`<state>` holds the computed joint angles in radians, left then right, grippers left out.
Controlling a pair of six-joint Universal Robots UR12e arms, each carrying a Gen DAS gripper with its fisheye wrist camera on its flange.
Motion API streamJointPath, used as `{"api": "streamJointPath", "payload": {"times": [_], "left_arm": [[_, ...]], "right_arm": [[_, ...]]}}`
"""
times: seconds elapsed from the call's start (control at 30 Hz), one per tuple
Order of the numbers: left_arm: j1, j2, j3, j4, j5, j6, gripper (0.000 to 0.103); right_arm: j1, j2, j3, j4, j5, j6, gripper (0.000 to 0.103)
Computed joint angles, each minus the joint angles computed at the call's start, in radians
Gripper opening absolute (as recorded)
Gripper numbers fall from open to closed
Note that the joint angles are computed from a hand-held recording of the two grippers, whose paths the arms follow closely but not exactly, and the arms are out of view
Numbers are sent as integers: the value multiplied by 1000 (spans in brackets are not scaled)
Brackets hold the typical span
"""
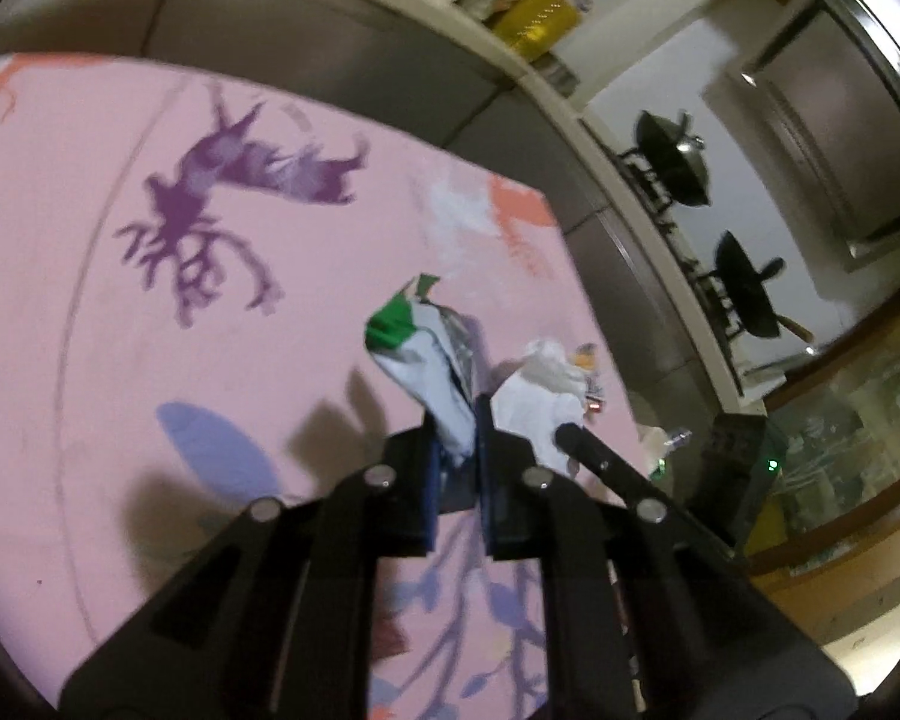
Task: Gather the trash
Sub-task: 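Grasp the green-white wrapper with the left tool while the right tool grasps the white tissue, then carry wrapper and tissue over the beige bin and open both tools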
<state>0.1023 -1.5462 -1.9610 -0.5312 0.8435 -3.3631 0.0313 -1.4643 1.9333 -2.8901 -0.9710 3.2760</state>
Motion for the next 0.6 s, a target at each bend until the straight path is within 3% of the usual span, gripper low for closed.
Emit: {"api": "streamJointPath", "payload": {"times": [0.2, 0.33, 0.47, 0.6], "left_arm": [[-86, -37, 87, -23, -22, 57, 9], [-179, -106, 193, -59, -30, 96, 9], [-276, -183, 302, -101, -30, 140, 9], [-364, -259, 400, -154, -37, 164, 10]], "right_arm": [[-96, -87, 49, -116, 49, 47, 0], [-211, -149, 93, -191, 55, 95, 0], [-323, -181, 121, -204, 56, 130, 0], [-424, -185, 135, -148, 72, 126, 0]]}}
